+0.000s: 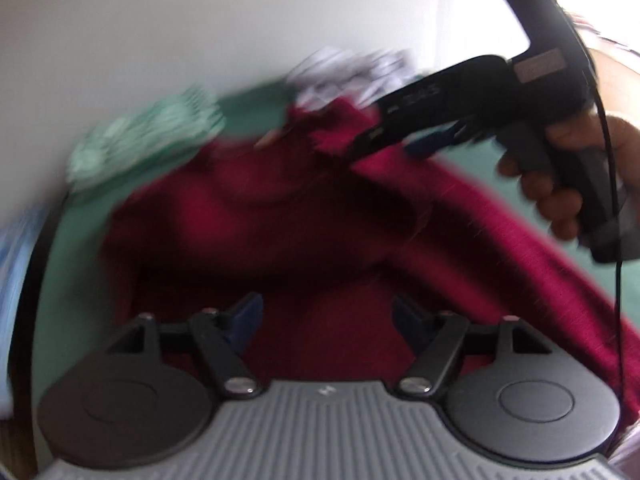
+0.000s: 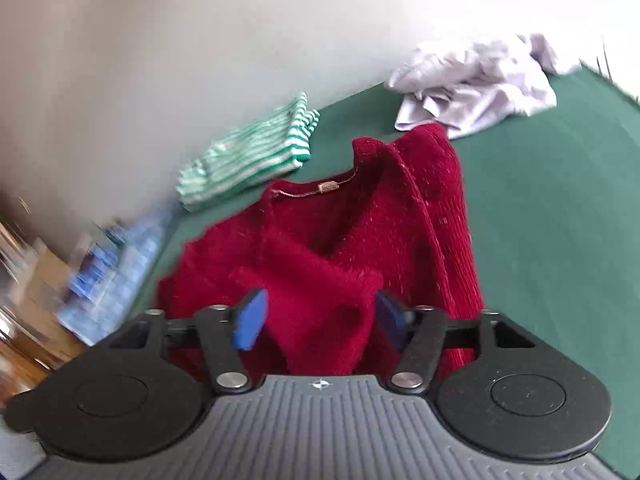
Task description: Fold clothes
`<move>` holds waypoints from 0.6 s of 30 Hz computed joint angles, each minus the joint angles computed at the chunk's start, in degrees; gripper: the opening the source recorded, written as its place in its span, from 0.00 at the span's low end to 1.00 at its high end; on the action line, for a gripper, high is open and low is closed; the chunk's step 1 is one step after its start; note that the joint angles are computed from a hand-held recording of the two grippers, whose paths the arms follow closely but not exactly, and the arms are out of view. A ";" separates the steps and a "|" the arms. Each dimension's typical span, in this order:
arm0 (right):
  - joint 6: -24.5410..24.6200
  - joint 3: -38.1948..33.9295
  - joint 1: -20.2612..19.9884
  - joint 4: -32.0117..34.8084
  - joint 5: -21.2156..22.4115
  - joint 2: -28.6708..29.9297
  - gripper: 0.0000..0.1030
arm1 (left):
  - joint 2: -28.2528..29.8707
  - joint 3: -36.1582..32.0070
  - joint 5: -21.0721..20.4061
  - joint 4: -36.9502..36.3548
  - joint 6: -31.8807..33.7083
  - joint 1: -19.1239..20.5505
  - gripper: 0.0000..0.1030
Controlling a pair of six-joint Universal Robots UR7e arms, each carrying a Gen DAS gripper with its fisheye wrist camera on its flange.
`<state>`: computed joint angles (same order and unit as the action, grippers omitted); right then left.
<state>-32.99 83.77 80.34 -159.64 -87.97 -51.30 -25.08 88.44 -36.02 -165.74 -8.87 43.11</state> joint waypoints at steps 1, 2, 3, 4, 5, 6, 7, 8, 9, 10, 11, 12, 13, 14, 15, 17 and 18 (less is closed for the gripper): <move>-2.92 -0.67 0.71 -1.81 -3.27 1.36 0.64 | -0.96 1.34 1.10 2.77 -4.86 0.02 0.75; -5.51 -1.09 1.47 -3.79 -6.72 2.51 0.50 | -1.14 1.89 2.53 4.97 -8.27 -0.06 0.75; -7.98 -1.48 2.04 -5.77 -9.44 3.59 0.40 | -1.35 2.41 3.86 7.46 -11.88 -0.12 0.75; -8.08 -1.86 2.07 -6.02 -9.76 3.86 0.27 | -1.57 2.90 5.05 10.05 -15.55 -0.18 0.75; -6.45 -1.91 1.62 -5.28 -7.68 3.31 0.14 | -1.79 3.65 5.66 10.55 -17.43 -0.41 0.78; -5.50 -1.38 0.76 -4.52 -3.83 2.13 0.09 | -2.00 4.39 6.27 11.10 -19.36 -0.63 0.81; -6.08 -0.66 0.22 -5.02 -1.27 1.01 0.09 | -2.20 5.09 6.81 11.62 -21.16 -0.84 0.87; -6.35 0.02 0.09 -6.68 0.13 0.37 0.09 | -2.15 5.49 6.94 10.78 -20.92 -0.86 0.89; -5.71 0.84 -0.51 -7.27 2.53 -0.86 0.09 | -2.09 5.88 7.06 9.94 -20.67 -0.88 0.90; -4.06 1.37 -1.50 -6.94 6.15 -2.26 0.09 | -2.04 6.26 7.16 9.07 -20.41 -0.89 0.91; -2.76 1.92 -2.37 -7.22 8.39 -3.41 0.09 | -2.05 6.58 7.05 7.99 -20.00 -0.83 0.91; -2.08 2.83 -2.79 -8.60 8.37 -4.41 0.10 | -2.13 6.78 6.66 7.14 -19.67 -0.73 0.91; -2.13 3.13 -3.22 -9.92 6.91 -4.93 0.12 | -1.92 6.42 6.41 6.71 -19.27 -0.60 0.91; -2.90 2.86 -3.32 -10.29 4.05 -4.94 0.17 | -1.96 6.46 6.22 6.28 -18.77 -0.59 0.89; -3.77 2.45 -3.19 -10.95 -0.39 -4.71 0.23 | -1.85 6.37 6.40 5.91 -17.90 -0.78 0.87; -2.98 2.29 -3.28 -13.93 -7.56 -4.27 0.42 | -1.58 6.13 6.80 5.19 -16.05 -1.16 0.74; -1.24 2.81 -3.49 -14.14 -7.54 -4.88 0.42 | -1.10 5.41 7.62 5.24 -14.38 -1.32 0.74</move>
